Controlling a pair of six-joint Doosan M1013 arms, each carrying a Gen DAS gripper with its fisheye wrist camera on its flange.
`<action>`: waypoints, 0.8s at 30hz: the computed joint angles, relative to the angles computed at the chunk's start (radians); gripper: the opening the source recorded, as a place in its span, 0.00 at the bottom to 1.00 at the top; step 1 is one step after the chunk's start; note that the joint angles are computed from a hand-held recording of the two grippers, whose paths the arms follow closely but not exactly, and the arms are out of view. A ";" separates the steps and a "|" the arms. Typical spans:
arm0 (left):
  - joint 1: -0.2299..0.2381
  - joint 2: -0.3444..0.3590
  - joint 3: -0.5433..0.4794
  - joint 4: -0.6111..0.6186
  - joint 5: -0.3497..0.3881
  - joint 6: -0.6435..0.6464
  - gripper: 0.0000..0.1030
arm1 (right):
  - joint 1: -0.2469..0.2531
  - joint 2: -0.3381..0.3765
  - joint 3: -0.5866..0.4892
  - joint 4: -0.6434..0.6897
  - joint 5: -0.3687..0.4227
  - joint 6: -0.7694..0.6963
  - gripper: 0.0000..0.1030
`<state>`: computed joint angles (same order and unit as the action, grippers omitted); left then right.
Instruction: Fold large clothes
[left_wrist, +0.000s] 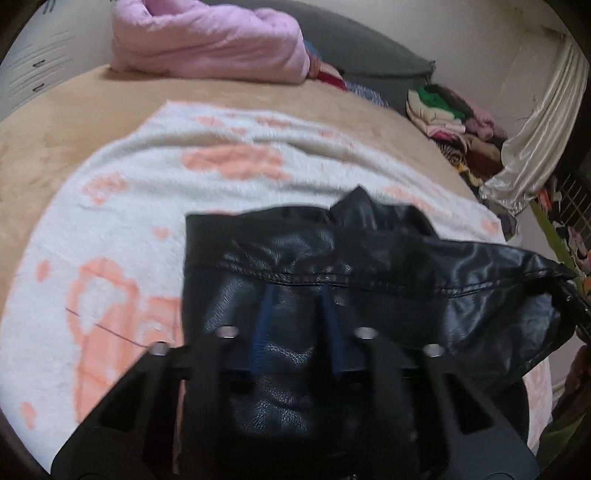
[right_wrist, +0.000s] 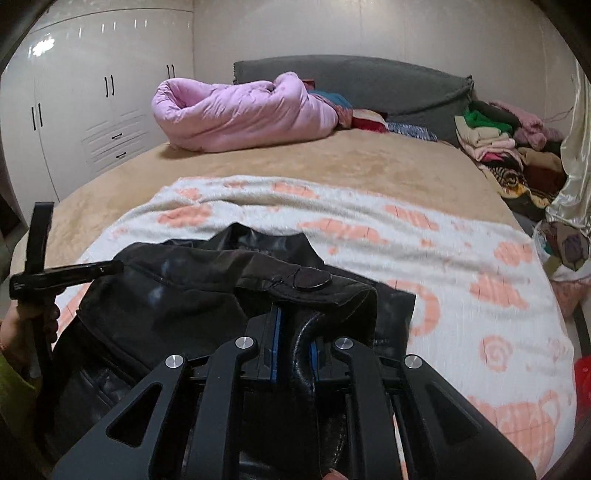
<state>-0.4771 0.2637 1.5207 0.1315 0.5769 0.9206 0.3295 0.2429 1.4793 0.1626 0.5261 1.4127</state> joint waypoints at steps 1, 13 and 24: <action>0.002 0.008 -0.004 -0.031 0.014 0.030 0.09 | -0.001 0.001 0.001 -0.005 0.001 0.005 0.11; -0.002 0.044 -0.017 -0.065 0.080 0.088 0.09 | -0.009 0.053 -0.036 -0.115 0.123 0.148 0.31; -0.001 0.047 -0.021 -0.070 0.076 0.085 0.09 | -0.026 0.015 0.009 -0.039 0.053 0.251 0.36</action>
